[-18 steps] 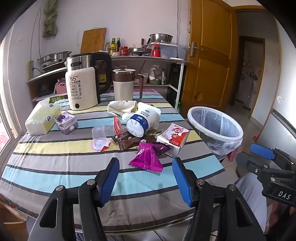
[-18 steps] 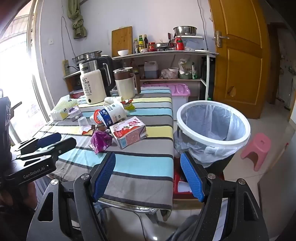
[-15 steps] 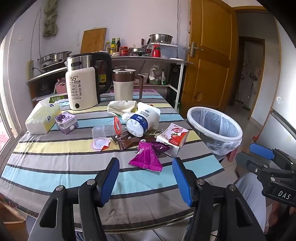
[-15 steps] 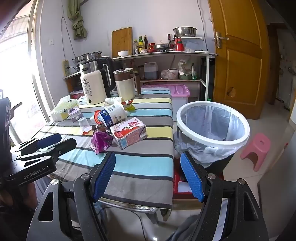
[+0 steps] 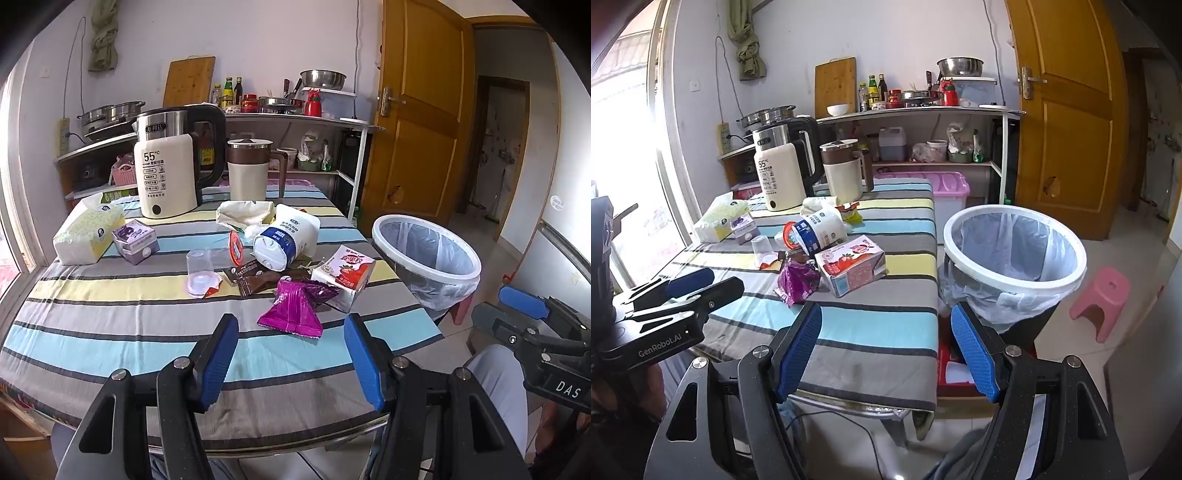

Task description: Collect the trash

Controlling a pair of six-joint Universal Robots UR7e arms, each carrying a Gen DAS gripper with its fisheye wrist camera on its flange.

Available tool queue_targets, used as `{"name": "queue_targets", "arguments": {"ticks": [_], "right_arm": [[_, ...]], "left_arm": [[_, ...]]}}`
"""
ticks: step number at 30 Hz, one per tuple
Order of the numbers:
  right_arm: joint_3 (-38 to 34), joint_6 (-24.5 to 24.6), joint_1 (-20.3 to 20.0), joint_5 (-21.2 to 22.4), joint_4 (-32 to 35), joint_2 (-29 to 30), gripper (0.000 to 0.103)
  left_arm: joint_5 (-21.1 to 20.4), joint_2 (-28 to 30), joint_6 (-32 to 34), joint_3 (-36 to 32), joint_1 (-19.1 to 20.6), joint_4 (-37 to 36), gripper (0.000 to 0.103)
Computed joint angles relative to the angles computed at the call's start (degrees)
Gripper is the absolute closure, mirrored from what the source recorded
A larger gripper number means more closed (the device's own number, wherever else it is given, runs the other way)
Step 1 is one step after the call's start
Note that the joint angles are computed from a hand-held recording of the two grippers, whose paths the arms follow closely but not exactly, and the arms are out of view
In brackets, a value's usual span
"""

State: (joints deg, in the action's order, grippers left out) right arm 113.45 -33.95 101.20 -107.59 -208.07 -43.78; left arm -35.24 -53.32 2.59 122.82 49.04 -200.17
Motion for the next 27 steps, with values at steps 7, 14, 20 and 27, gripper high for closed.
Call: {"name": "queue_targets", "arguments": {"ticks": [7,14,20,27], "right_arm": [[0.08,0.04,0.19,-0.14,-0.1,-0.04,0.03],[0.31,0.19,0.36,-0.2,-0.34,-0.15,0.03],[0.23,0.22,0.37,-0.19,-0.18,-0.18,0.03],[0.21,0.15,0.38,-0.22,-0.19,-0.16,0.03]], "left_arm": [[0.07,-0.3,-0.49,0.63,-0.37,-0.04,0.044],[0.09,-0.17,-0.33,0.61,-0.39,-0.32,0.044],[0.28,-0.13,-0.54,0.71,-0.65,-0.28,0.044],[0.19,-0.19,-0.47,0.74,-0.59,-0.35,0.044]]}}
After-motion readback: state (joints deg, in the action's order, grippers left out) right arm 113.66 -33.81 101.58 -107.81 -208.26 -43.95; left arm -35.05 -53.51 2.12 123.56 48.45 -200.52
